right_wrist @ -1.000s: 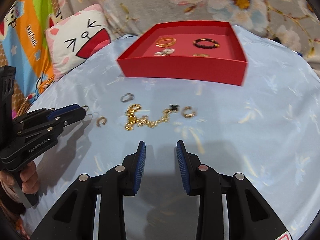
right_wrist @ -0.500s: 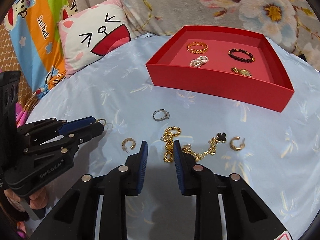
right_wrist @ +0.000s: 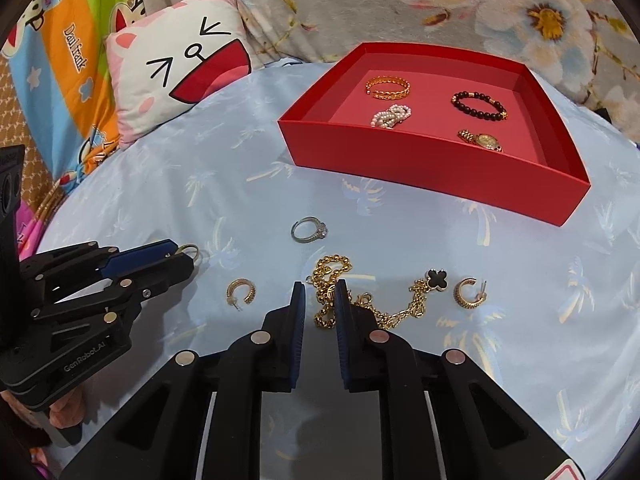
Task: Organize jewelry
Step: 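Grasp the gold chain with the black clover charm with the right gripper, then carry the red-stone ring and the gold chain over the red box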
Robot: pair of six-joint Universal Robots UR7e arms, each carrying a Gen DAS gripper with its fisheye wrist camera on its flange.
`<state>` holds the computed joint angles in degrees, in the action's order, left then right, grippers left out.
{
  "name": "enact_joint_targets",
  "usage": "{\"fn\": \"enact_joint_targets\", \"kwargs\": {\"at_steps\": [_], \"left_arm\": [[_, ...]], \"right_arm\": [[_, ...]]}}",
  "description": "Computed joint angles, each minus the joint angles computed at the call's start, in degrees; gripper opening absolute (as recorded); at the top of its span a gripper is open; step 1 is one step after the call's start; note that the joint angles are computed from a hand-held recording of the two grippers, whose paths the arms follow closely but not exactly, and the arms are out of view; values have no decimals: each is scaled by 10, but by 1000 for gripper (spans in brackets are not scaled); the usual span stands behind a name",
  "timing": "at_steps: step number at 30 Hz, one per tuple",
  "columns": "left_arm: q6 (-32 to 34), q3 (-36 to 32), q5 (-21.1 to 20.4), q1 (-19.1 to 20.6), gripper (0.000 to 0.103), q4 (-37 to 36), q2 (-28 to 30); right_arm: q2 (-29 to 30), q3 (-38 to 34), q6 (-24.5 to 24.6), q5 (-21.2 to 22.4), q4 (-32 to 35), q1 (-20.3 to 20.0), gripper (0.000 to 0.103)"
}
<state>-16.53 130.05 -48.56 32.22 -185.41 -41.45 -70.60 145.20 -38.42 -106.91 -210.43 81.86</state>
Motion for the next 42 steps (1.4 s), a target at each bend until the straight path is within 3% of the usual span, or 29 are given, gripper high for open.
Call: {"fn": "enact_joint_targets", "kwargs": {"at_steps": [6, 9, 12, 20, 28, 35, 42], "left_arm": [[-1, 0, -4, 1, 18, 0, 1], [-1, 0, -7, 2, 18, 0, 2], [0, 0, -7, 2, 18, -1, 1], [0, 0, -10, 2, 18, -5, 4], [2, 1, -6, -2, 18, -8, 3], [8, -18, -22, -9, 18, 16, -12], [87, -97, -4, -23, 18, 11, 2]], "right_arm": [[17, -14, -13, -24, -11, 11, 14], [19, -15, -16, -28, -10, 12, 8], [-1, -9, -4, -1, 10, -3, 3], [-52, 20, 4, 51, 4, -24, 3], [-119, 35, 7, 69, 16, -4, 3], [-178, 10, 13, 42, 51, 34, 3], [-175, -54, 10, -3, 60, 65, 3]]}}
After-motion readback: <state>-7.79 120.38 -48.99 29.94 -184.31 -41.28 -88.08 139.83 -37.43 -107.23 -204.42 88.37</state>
